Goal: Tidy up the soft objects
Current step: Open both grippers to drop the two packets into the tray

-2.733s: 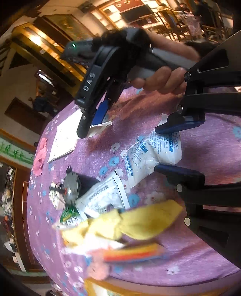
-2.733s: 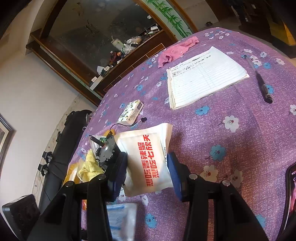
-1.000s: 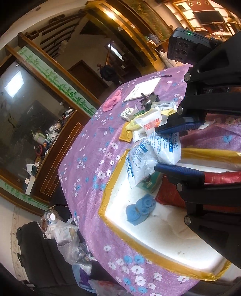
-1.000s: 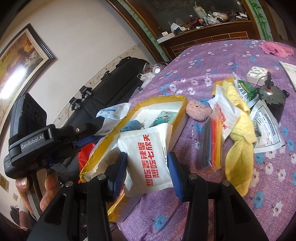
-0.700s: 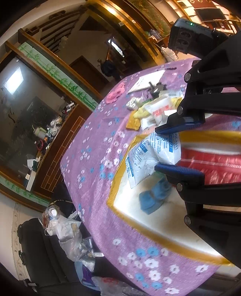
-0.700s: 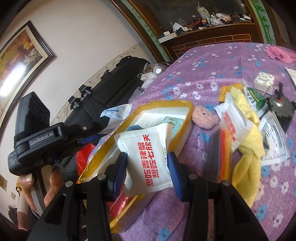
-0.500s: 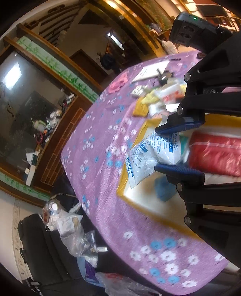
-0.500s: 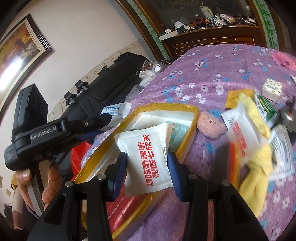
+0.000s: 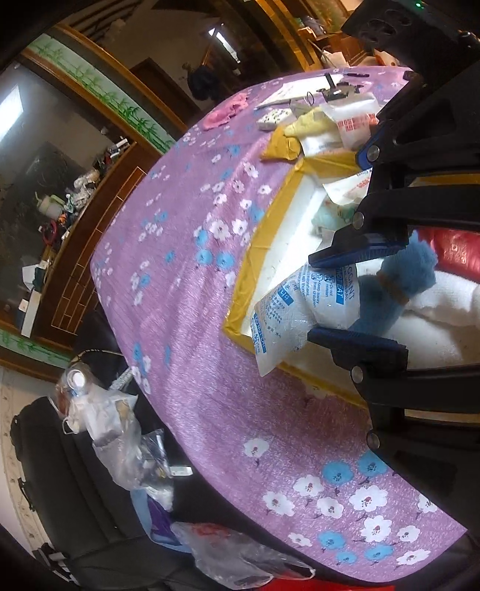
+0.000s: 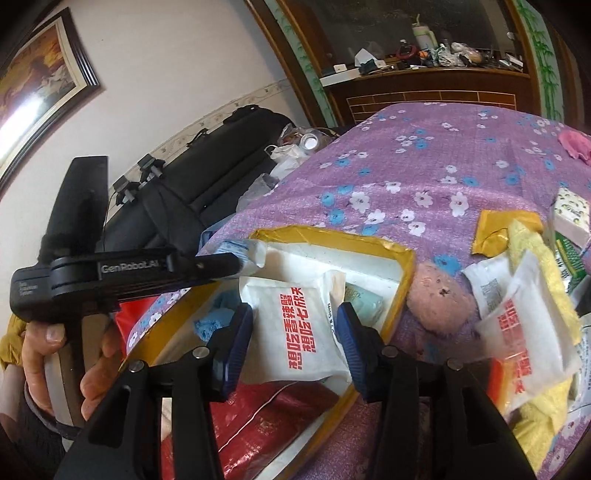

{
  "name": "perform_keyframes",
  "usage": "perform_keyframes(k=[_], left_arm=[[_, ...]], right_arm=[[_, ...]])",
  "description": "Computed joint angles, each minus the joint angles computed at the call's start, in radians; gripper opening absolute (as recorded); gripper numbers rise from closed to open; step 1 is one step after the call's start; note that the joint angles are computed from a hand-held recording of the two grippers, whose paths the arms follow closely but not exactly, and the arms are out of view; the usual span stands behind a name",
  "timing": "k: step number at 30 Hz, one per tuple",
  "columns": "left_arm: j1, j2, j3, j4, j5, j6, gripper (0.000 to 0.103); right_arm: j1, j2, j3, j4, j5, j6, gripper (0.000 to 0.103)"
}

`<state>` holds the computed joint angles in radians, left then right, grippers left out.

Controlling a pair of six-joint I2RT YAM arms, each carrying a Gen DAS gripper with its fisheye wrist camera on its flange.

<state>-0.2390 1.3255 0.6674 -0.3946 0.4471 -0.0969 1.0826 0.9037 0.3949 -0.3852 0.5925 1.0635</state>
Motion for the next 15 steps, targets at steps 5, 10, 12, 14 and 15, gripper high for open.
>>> perform_keyframes(k=[5, 10, 12, 14, 15], left_arm=[[0.004, 0.015, 0.005, -0.01, 0.002, -0.005, 0.045], [0.017, -0.099, -0.033, -0.03, 0.026, -0.033, 0.076], [0.024, -0.162, -0.046, -0.07, 0.044, -0.029, 0.076], [0.011, -0.261, -0.067, -0.113, 0.028, -0.039, 0.076], [0.002, -0.309, -0.076, -0.132, 0.022, -0.043, 0.076]], right_arm=[[0.018, -0.015, -0.028, 0.038, 0.004, -0.017, 0.051], [0.065, -0.059, -0.032, 0.015, 0.034, 0.003, 0.063], [0.121, -0.117, -0.027, -0.05, 0.079, 0.056, 0.067], [0.214, -0.198, -0.019, -0.15, 0.146, 0.142, 0.074], [0.267, -0.222, -0.01, -0.205, 0.187, 0.193, 0.075]])
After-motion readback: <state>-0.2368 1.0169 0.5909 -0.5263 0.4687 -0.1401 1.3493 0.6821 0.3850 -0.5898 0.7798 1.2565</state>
